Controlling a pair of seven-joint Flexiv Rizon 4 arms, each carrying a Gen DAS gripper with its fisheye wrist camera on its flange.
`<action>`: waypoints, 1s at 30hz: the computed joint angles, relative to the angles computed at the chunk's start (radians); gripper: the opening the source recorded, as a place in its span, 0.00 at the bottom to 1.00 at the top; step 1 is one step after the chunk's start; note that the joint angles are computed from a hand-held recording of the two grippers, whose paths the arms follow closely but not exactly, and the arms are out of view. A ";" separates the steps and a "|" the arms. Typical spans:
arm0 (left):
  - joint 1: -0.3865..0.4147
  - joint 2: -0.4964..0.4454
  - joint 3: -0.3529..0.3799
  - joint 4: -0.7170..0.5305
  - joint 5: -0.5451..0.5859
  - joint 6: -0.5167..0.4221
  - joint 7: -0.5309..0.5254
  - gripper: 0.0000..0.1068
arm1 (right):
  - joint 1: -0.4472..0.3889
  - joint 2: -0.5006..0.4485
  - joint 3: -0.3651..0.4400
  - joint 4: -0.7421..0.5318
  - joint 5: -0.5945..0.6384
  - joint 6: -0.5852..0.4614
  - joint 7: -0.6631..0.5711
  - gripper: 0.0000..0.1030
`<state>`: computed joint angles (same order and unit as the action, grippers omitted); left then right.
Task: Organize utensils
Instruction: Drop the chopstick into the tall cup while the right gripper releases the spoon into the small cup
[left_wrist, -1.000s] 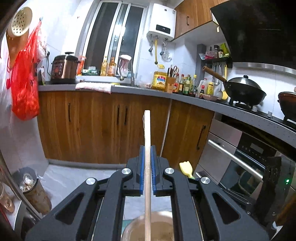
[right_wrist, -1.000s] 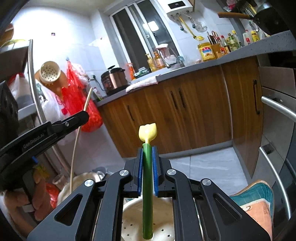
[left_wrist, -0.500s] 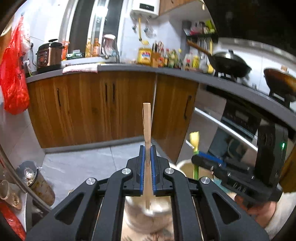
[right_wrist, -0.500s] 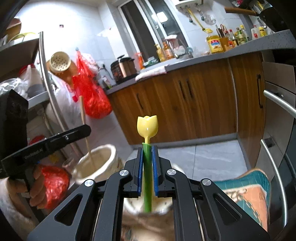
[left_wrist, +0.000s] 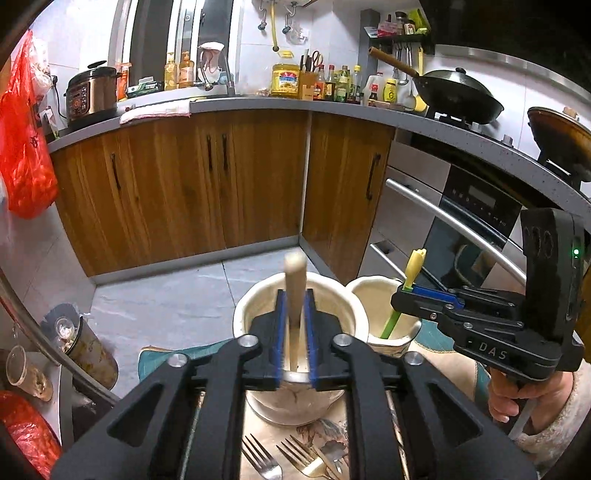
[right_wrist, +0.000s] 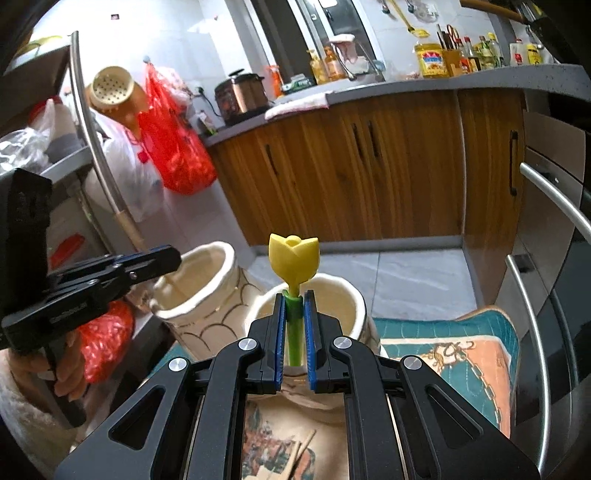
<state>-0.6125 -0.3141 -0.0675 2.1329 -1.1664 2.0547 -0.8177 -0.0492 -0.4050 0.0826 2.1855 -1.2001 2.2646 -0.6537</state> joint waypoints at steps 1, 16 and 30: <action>-0.012 -0.005 0.002 -0.009 -0.024 0.011 0.016 0.30 | 0.000 0.003 -0.001 0.002 0.001 -0.006 0.002 0.11; 0.022 0.034 -0.031 0.040 0.000 0.073 -0.045 0.53 | -0.004 0.029 0.015 0.021 0.081 -0.030 -0.036 0.34; 0.012 0.112 -0.067 0.157 -0.002 0.175 -0.130 0.91 | -0.004 0.118 0.020 0.139 0.236 -0.004 -0.191 0.90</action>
